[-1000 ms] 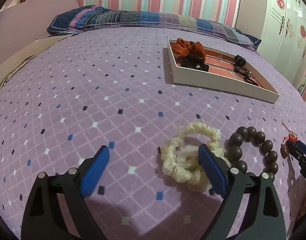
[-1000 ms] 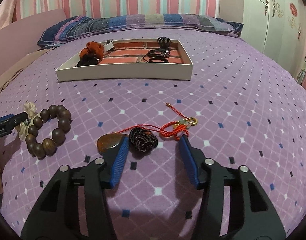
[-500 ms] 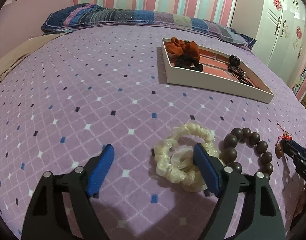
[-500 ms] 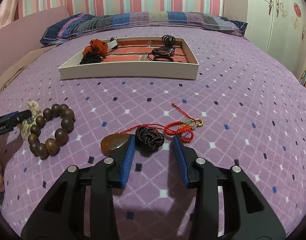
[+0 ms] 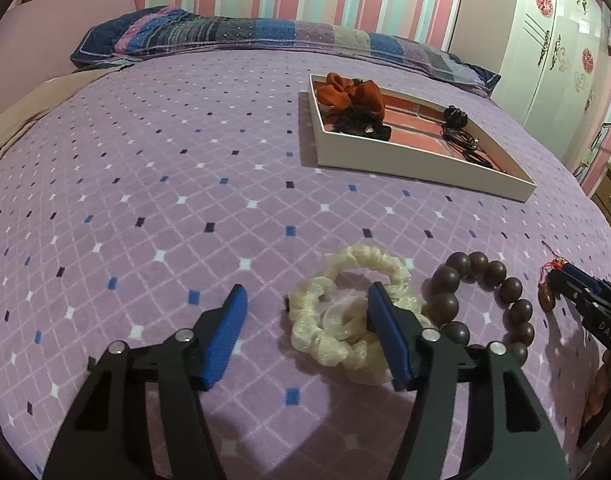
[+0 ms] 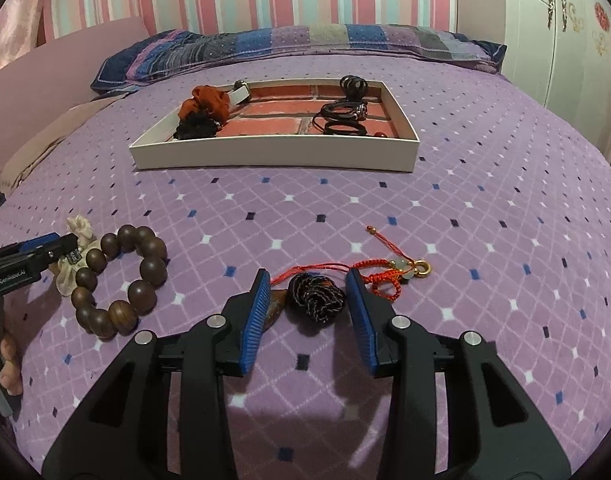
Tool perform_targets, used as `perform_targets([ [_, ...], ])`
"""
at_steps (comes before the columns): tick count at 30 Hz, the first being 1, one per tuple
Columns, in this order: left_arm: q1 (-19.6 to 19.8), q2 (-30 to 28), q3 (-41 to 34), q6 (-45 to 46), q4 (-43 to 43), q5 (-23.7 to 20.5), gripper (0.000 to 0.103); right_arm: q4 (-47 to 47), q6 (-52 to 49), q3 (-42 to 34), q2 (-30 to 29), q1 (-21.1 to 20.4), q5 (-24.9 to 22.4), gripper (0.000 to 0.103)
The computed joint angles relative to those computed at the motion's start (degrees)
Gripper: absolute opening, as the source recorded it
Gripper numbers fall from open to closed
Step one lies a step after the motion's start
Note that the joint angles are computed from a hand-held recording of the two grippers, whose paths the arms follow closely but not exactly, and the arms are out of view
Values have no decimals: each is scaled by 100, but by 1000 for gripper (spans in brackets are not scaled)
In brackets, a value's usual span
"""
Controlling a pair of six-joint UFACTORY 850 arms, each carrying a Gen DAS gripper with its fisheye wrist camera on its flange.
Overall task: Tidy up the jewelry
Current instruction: 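Grasp the cream scrunchie with the left tool while the right tool grasps the stone pendant, then carry the cream scrunchie with the left tool while the right tool carries the pendant to the tray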
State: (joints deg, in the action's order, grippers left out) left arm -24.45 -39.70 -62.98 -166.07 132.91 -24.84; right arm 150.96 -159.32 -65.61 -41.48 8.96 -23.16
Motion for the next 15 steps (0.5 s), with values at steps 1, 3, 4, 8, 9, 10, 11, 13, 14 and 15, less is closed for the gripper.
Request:
perform_targets([
  [1, 6, 6, 12, -81, 84, 8, 59, -14, 28, 7, -2, -10, -21, 40],
  [3, 15, 8, 22, -191, 207, 24, 55, -96, 170, 14, -16, -47, -76, 34],
  [4, 15, 6, 21, -210, 233, 28, 53, -145, 240, 5, -22, -59, -71, 31],
  [8, 19, 12, 40, -367, 429, 73, 32, -330, 457, 16, -24, -103, -148, 27],
  [9, 12, 6, 35, -322, 393, 78, 29, -239, 363, 44, -7, -100, -182, 27],
  [10, 9, 6, 37, -328, 401, 69, 27, -161, 281, 59, 4, -89, -200, 27],
  [11, 9, 8, 38, -340, 419, 76, 25, -48, 153, 90, 23, -77, -228, 26],
  [13, 0, 6, 30, -243, 321, 79, 20, 138, -65, 140, 59, -54, -272, 26],
  [14, -6, 4, 24, -185, 251, 75, 17, 219, -172, 172, 86, -44, -303, 26],
  [15, -8, 6, 22, -139, 200, 84, 14, 270, -244, 196, 105, -40, -332, 26],
])
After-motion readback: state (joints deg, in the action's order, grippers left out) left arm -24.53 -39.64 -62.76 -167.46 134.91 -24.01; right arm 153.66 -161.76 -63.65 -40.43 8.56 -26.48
